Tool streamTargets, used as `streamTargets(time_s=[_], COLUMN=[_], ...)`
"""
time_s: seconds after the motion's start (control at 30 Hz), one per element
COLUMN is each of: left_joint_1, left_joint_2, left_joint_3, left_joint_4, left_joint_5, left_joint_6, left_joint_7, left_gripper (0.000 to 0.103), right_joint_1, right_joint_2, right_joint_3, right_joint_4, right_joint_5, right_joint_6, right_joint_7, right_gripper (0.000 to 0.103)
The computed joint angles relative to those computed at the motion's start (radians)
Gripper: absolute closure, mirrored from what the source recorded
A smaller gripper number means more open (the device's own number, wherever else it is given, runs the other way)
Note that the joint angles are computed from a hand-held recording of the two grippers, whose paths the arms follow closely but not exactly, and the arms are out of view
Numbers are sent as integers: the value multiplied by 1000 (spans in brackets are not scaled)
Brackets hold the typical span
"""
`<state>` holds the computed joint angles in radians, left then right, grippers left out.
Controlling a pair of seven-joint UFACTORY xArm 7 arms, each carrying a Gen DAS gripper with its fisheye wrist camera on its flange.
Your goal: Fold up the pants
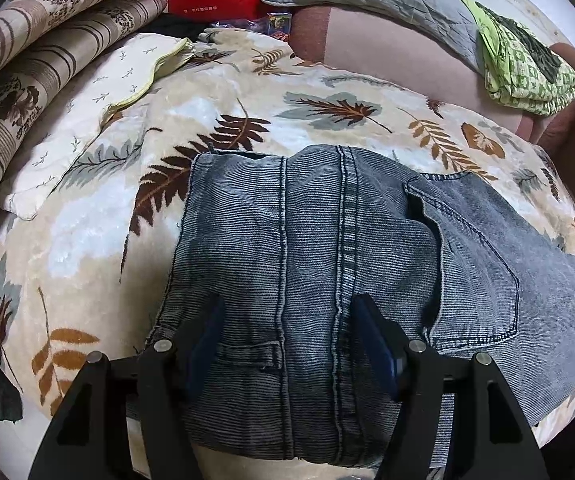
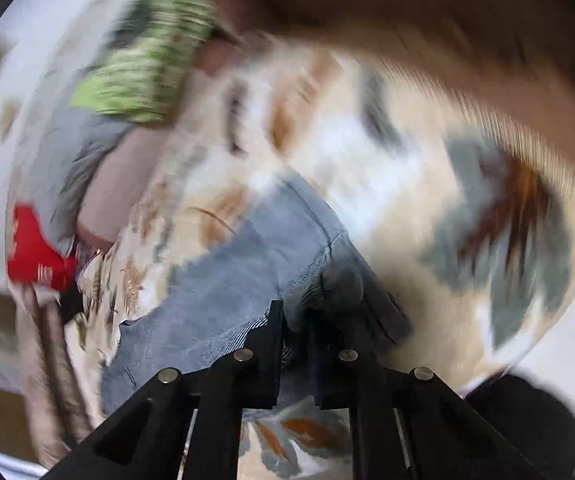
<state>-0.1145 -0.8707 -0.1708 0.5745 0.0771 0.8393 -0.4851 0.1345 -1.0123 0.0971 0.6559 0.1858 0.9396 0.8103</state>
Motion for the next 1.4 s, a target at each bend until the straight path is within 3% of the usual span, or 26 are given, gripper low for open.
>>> streamTargets(time_s=[0.1,0.13,0.2,0.23,0.27,0.33,0.43,0.53,0.6,0.63,0.67,0.7,0.73,0.8,0.9,0.97,1.0,1.03,1.07,1.13,1.2,1.27,1.37,1.4], left_joint_1=[2,3,8,11,15,8,-11,-26,-8,3,-24,-19,-14,-17,-44,-35,-8,-5,-30,1,-19,10,28,9], left_joint_2=[7,11,9,9,8,-8,2,52,119,147,151,143,147,133,124,160,196,222,208,177,105,93,133,142], left_joint_3=[-3,-7,-17,-22,-30,-40,-65,-93,-121,-125,-86,-90,-97,-101,-95,-114,-137,-117,-83,-106,-87,-109,-110,-79], left_joint_4=[6,11,27,36,50,66,107,126,143,127,100,104,131,143,144,155,165,148,127,141,103,107,112,104], left_joint_5=[2,5,12,15,20,25,36,57,94,82,77,93,103,116,112,155,162,127,135,119,162,182,158,143], left_joint_6=[4,10,31,42,55,43,9,-34,35,53,30,34,60,28,-36,-16,35,44,11,19,-73,-70,27,24], left_joint_7=[-4,-6,-17,-24,-36,-47,-46,-29,-29,-17,-29,-41,-50,-75,-69,-71,-69,-67,-100,-91,-132,-142,-137,-139], left_gripper=[35,35,35,35,35,35,31,26,26,23,22,18,18,18,18,18,17,13,12,12,12,12,12,12], right_joint_1=[10,37,20,20,10,-25,-40,42,82,76,61,39,53,43,95,130,116,71,53,26,15,18,137,174], right_joint_2=[22,25,-35,-28,-26,-28,-16,24,97,133,142,131,152,181,297,359,409,481,544,568,596,642,810,896], right_joint_3=[3,-34,-44,-43,-24,15,43,1,-43,-49,-53,-38,-46,-26,-40,-68,-70,-51,-61,-57,-5,68,90,102], right_joint_4=[-7,-55,-93,-60,-33,33,91,45,7,0,-30,-26,20,86,187,197,213,238,249,273,384,503,709,793], right_joint_5=[-24,2,51,38,20,-49,-88,-23,27,10,33,44,22,8,25,80,70,19,9,30,-62,-165,-67,-24], right_joint_6=[83,98,67,99,124,157,94,-88,-88,-45,-44,-51,-16,-7,-94,-187,-193,-157,-112,-108,-44,-43,-5,7], right_joint_7=[-6,3,0,1,7,6,-3,-70,-101,-86,-94,-108,-96,-103,-211,-288,-306,-289,-279,-234,-208,-193,-357,-420], right_gripper=[88,87,84,71,50,38,38,28,28,35,40,40,40,40,37,27,25,22,26,26,26,26,26,26])
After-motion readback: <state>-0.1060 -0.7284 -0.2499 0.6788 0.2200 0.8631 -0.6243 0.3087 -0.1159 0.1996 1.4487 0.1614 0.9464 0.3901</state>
